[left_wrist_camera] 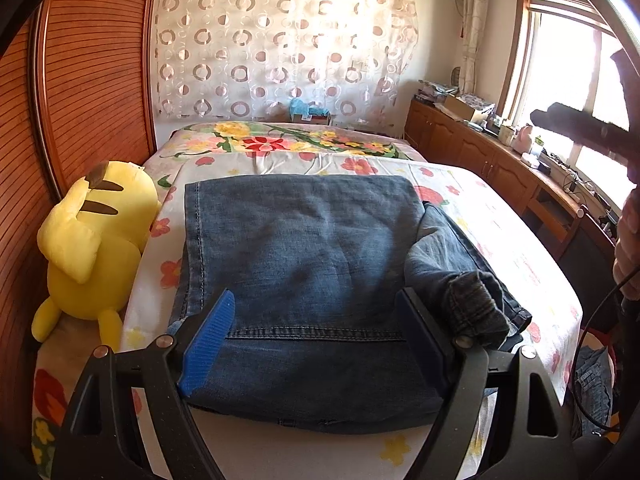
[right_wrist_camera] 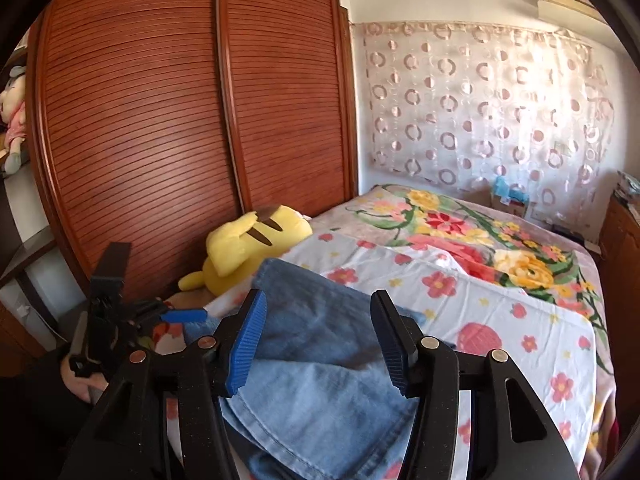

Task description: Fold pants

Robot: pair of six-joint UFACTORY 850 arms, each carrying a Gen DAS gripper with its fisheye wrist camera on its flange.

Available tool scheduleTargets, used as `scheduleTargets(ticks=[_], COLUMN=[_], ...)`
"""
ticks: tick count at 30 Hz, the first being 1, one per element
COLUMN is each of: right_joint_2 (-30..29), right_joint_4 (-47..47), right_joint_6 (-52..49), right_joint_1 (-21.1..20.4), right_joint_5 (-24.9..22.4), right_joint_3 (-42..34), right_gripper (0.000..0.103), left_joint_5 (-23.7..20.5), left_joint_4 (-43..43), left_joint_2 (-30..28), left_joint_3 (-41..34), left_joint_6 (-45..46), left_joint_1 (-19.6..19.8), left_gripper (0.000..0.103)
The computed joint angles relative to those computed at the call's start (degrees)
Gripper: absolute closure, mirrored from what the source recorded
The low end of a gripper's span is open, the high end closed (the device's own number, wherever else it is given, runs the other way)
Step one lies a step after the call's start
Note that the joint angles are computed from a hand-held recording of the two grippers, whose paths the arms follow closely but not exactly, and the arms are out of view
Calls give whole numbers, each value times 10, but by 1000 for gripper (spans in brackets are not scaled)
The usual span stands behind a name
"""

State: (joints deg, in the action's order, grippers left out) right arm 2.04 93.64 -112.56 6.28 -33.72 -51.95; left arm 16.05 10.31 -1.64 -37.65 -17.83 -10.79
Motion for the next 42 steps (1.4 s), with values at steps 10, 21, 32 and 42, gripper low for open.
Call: scheduleTargets(ticks=[10,21,32,42], right_joint_2=[-4,-36,-63,-47], right_joint_4=[-22,-108,-173,-72], right_joint_6=[50,171,256,166], right_joint_1=[-12,-8,6,10], right_joint_5=[36,50,4,-6], right_joint_3=[39,51,29,6], right_gripper=[47,47,73,90], left_joint_5=[4,-1,7,5], left_joint_4=[-25,-37,3,6], left_joint_2=[17,22,5,-7], left_joint_3=[17,36,58,49], left_joint_6=[32,40,38,51], left_joint_1=[9,29,2,-9], left_gripper=[20,20,20,20])
